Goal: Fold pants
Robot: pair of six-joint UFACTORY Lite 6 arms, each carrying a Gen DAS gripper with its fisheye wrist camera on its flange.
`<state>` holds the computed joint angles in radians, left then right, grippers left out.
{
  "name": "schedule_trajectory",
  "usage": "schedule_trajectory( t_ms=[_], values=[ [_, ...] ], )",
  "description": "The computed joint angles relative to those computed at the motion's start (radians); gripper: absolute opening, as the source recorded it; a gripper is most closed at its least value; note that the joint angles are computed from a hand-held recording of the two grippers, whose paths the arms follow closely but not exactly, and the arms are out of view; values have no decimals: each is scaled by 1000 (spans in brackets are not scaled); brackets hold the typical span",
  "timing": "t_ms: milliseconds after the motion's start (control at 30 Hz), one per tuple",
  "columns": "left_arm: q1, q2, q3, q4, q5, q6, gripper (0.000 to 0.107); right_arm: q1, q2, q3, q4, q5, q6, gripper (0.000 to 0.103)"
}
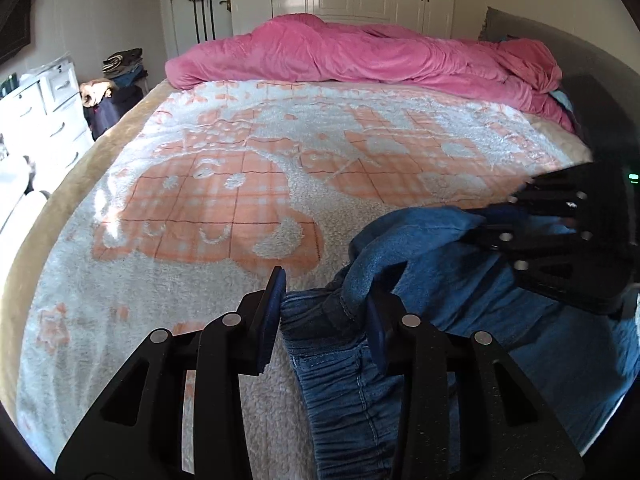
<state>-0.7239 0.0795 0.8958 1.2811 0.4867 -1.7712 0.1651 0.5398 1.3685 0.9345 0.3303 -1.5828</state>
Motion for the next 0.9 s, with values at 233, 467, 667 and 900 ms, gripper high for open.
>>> schedule_trajectory(
  t_ms=[233,467,667,900],
  values=[
    [-175,-158,-110,71,169,-97,30,-103,-449,-425,338,108,-270,12],
    [-516,-375,-359,2,385,-328,32,-207,-895,-839,311,279,-295,12],
    [-679,-413,-423,-133,438,-375,34,-246,-1066,-1071,225,336,-277,12],
    [-785,-424,-443,-263,483,-367,37,-250,-1148,-1189,200,351,-247,12]
  ],
)
